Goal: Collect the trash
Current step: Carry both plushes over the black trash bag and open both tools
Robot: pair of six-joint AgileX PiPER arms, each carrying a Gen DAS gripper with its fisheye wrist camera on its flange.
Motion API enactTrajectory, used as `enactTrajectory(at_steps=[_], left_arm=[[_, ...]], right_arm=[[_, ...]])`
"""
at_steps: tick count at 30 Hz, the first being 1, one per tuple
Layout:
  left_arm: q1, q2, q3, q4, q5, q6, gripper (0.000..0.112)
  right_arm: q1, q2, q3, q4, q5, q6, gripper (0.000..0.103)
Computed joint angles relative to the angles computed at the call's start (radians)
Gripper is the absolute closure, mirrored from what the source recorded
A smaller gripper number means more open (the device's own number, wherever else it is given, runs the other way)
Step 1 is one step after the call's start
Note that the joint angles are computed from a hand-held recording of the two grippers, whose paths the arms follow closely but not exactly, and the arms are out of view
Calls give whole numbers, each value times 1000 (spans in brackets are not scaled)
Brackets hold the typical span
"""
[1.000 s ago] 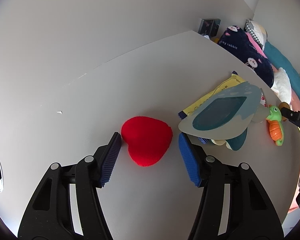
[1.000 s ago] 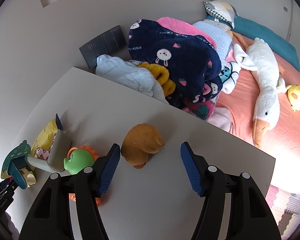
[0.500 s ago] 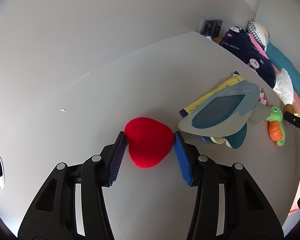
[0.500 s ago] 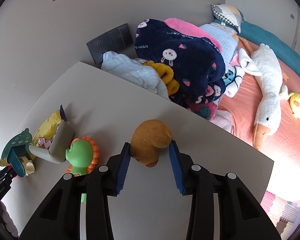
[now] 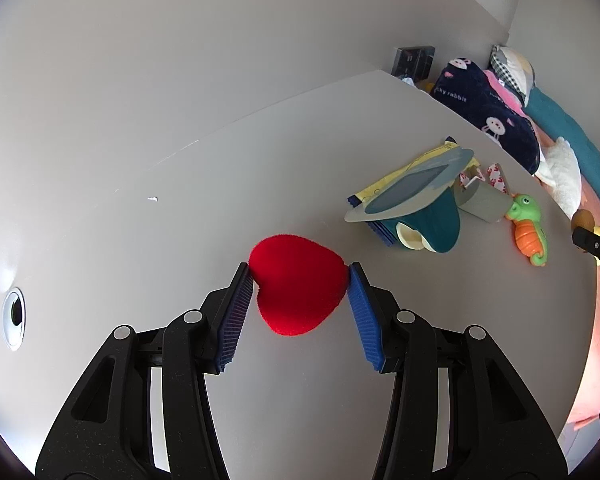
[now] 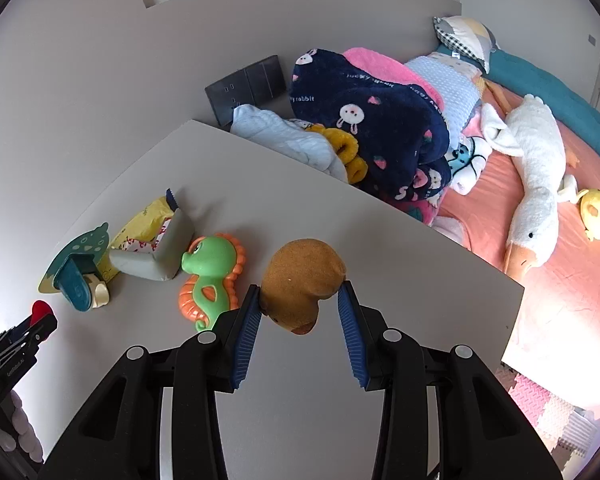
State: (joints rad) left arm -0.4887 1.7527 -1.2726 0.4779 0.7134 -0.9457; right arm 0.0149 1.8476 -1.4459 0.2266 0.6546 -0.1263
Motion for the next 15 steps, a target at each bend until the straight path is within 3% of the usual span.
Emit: enactTrajectory(at_steps=[15], left_arm=[[-178,-84,11,55,62,-61,64]], right_arm=[[-14,-283,270,36,-23,-78,62]])
